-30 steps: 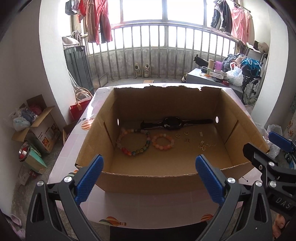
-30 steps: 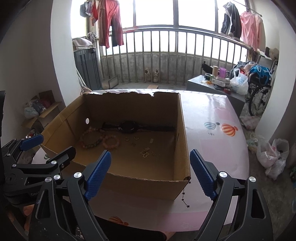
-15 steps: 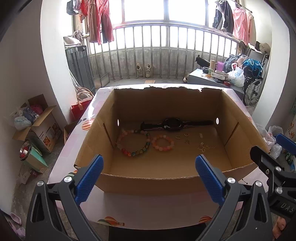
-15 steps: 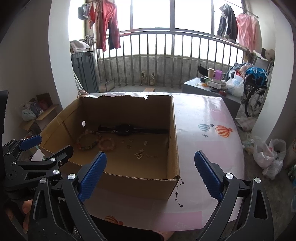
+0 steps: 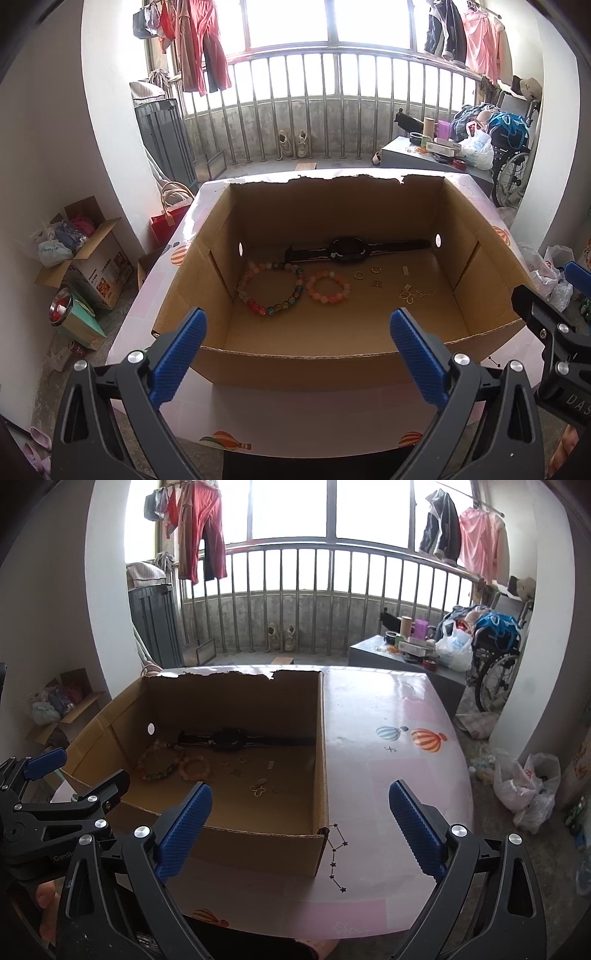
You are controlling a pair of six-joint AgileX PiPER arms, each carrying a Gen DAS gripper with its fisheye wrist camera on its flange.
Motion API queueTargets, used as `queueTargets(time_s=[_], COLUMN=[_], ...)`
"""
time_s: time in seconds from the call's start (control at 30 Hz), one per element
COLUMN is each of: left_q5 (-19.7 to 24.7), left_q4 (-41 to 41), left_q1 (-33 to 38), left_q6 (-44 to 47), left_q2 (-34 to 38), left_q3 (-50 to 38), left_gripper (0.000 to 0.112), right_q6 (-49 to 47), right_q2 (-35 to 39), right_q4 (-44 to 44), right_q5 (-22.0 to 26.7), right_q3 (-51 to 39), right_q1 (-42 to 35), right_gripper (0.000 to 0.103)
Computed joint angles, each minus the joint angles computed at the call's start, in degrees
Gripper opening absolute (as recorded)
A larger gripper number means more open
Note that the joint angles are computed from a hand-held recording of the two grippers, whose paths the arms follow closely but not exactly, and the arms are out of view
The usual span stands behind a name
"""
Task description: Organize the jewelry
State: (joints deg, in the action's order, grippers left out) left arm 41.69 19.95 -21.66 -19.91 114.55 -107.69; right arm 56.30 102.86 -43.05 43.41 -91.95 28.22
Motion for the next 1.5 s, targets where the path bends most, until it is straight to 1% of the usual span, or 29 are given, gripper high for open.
queueTargets(time_s=[0.23,0.43,0.8,1.5], left_q5=[0.65,0.95,0.53,-0.67], left_q4=[0.8,3.61,2.48,1.61], left_q1=[-0.48,-1.39,-1.0,-0.51], left_q6=[-0.75,-2.65,-1.52,-1.22], left_q2=[0.32,-0.06,-0.37,-1.09], left_q3=[-0.63,-0.02,0.61,2.29], left_gripper=[0.097,0.097,0.097,0.097], right_q6=[0.46,0.96,1.67,1.34], right_q2=[-0.84,-1.36,-1.57,-1.7], right_q4=[0.41,1.72,0.34,0.66], right_q5=[-1.49,-3.35,-2.17,-1.93], right_q3=[1.41,2.29,2.28,2.46], right_q1=[-0.62,-1.43,-0.3,-0.1], right_gripper=[0.093,0.093,0.093,0.093])
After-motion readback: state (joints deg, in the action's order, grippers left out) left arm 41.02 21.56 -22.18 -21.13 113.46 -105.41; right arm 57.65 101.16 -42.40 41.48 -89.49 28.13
